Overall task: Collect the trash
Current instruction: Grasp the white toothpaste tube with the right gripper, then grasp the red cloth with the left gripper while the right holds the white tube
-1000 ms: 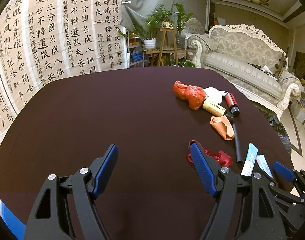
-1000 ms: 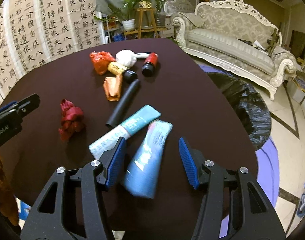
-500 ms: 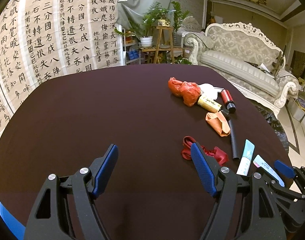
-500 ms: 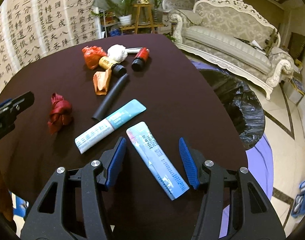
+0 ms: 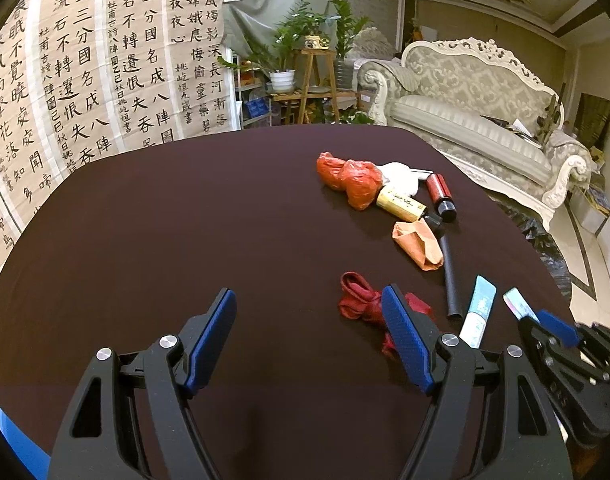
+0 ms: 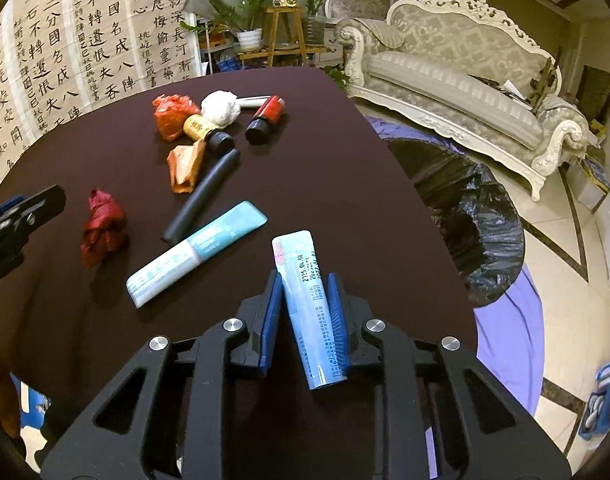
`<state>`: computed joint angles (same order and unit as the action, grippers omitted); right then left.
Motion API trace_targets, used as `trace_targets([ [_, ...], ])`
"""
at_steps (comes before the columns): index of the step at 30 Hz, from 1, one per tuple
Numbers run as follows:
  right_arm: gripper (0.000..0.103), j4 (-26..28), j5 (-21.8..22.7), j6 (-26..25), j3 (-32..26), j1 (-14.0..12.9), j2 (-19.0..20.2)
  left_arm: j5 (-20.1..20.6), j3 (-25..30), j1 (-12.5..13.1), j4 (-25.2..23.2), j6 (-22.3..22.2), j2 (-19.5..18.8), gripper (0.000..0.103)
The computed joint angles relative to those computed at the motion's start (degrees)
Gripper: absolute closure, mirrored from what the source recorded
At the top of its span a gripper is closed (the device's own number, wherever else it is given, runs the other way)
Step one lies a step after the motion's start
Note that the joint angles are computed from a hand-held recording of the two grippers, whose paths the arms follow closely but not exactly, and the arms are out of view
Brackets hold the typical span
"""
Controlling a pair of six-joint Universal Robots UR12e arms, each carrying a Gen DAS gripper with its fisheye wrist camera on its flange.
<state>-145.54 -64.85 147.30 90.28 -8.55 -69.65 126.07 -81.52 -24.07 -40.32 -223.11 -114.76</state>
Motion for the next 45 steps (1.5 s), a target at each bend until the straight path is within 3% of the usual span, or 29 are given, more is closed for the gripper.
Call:
trace_targets([
  [8,0.080,-0.7,0.4,1.9,-3.4,0.5,2.9,-1.6,2.0,0.0,-1.1,0.0,-1.2,0.028],
  [19,0.080,-1.2,1.4,2.1,-4.0,0.5,3.5,-4.8,4.6,0.3,-3.9,1.1,-3.3,0.028],
  [29,0.079,0.0,2.9,2.4,-4.1,0.0,3.4,-11.1,1.4,0.8,2.1,3.1,-1.9,0.069],
  [38,0.079,0.0,3.1,2.9,-4.0,-0.2,3.3,-11.4,1.4,1.0,3.5,5.3,-1.8,0.079],
  [43,0.079,0.1,3.1,2.8,-4.0,-0.2,3.4,-12.6,1.3,2.0,3.0,4.7,-1.5,0.078],
  [45,0.078,0.1,3.1,2.8,-4.0,-0.2,3.3,-13.5,0.8,2.3,3.3,3.3,-1.1,0.072],
])
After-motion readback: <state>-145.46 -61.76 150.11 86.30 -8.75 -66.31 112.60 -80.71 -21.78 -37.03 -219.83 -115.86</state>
